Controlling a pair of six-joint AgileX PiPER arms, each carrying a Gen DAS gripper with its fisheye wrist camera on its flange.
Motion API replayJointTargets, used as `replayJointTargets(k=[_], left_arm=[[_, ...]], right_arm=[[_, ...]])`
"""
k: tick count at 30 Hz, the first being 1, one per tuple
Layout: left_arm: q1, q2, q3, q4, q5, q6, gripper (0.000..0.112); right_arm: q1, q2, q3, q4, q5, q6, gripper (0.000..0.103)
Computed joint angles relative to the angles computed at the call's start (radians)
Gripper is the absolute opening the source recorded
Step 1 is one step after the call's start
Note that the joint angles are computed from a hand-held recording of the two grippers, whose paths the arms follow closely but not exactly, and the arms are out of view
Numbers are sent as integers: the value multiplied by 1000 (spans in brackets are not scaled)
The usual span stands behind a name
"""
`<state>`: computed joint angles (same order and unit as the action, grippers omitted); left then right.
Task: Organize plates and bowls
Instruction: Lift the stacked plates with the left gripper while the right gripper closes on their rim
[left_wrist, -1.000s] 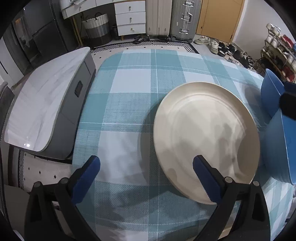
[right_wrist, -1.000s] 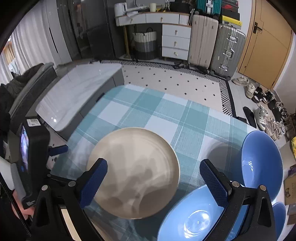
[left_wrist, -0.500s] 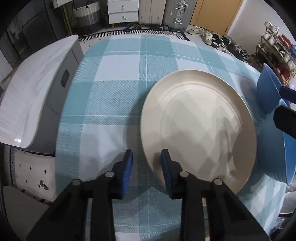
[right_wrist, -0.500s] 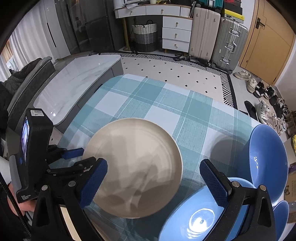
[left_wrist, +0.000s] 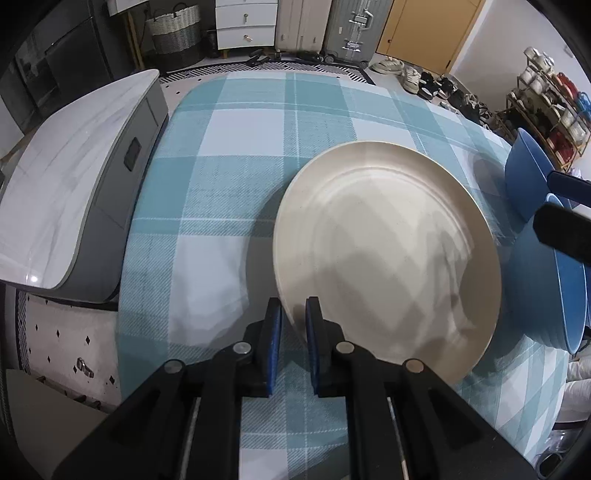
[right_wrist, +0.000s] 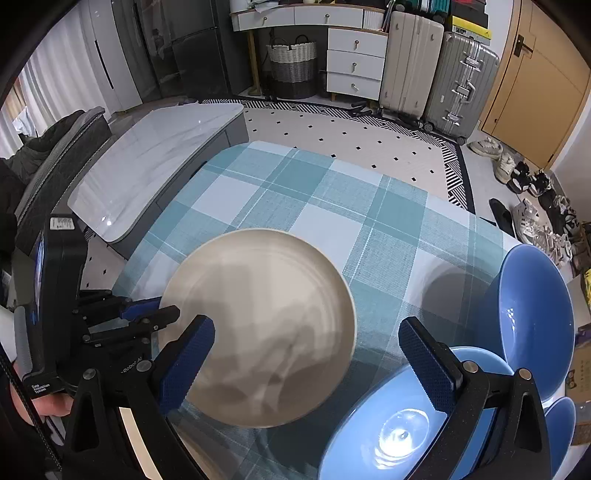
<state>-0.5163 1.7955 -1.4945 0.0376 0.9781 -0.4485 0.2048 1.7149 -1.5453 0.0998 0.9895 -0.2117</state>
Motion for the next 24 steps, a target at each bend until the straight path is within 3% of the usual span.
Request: replayJointTargets(k=[19,24], left_arm=[[60,-154,182,43,-29,-8,11],[66,-189,219,62,-38,-15,11]], right_arm=[[82,59,-62,8,67,17,101],[130,73,-52,-26,55,15,95]])
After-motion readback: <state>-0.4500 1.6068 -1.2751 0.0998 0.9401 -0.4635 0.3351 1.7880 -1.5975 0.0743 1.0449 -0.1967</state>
